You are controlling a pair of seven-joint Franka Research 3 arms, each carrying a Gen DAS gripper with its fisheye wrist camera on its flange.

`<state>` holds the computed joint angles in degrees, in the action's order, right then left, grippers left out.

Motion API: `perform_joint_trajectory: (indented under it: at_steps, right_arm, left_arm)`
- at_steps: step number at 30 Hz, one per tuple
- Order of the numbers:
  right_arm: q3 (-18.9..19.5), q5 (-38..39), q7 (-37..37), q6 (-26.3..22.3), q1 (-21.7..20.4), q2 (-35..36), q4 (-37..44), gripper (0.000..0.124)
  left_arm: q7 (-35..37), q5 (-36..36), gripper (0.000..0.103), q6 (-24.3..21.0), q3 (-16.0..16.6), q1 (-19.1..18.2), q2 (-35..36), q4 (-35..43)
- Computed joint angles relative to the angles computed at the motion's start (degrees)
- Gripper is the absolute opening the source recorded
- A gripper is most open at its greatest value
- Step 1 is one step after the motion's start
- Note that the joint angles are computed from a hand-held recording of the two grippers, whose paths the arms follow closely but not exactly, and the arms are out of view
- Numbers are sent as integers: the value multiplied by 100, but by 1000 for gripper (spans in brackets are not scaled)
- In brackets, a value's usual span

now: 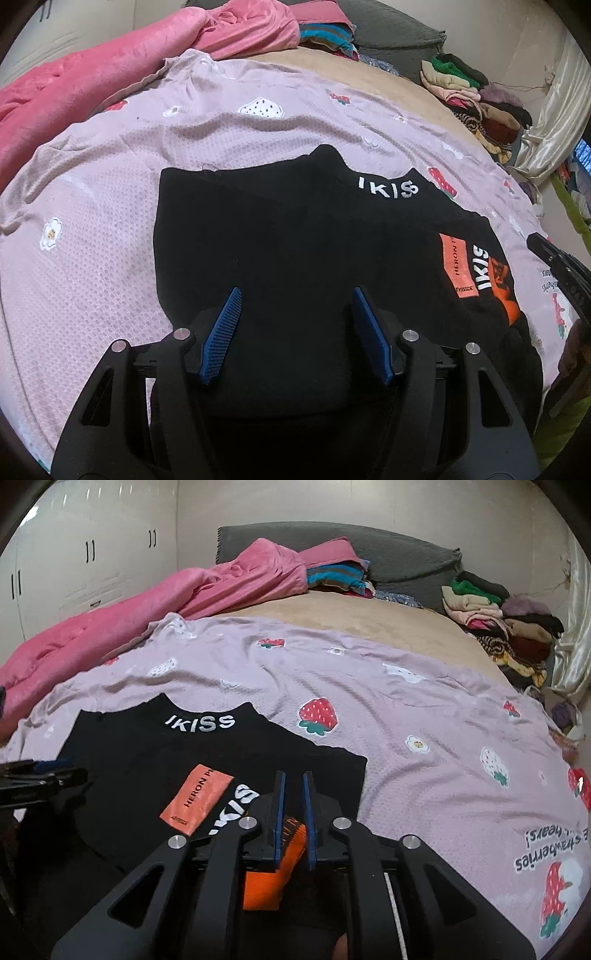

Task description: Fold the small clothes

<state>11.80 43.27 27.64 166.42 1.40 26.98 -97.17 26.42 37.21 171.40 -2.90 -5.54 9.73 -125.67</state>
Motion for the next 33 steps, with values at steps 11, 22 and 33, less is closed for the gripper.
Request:
perform_joint_trajectory:
  at_steps: [11, 22, 33]
  right_arm:
    - [8, 412, -799, -1121, 174, -404, -497, 37]
    - [-650, -775, 300, -886, 859, -114, -431, 50]
    - [-487, -1054, 914, -955, 467, 59, -304, 50]
  left_arm:
    - [261, -247, 54, -2, -40, 43, -23, -159]
    - [425, -430, 54, 81, -77, 104, -50, -260]
    - [450, -494, 54, 115, -62, 92, -80, -302]
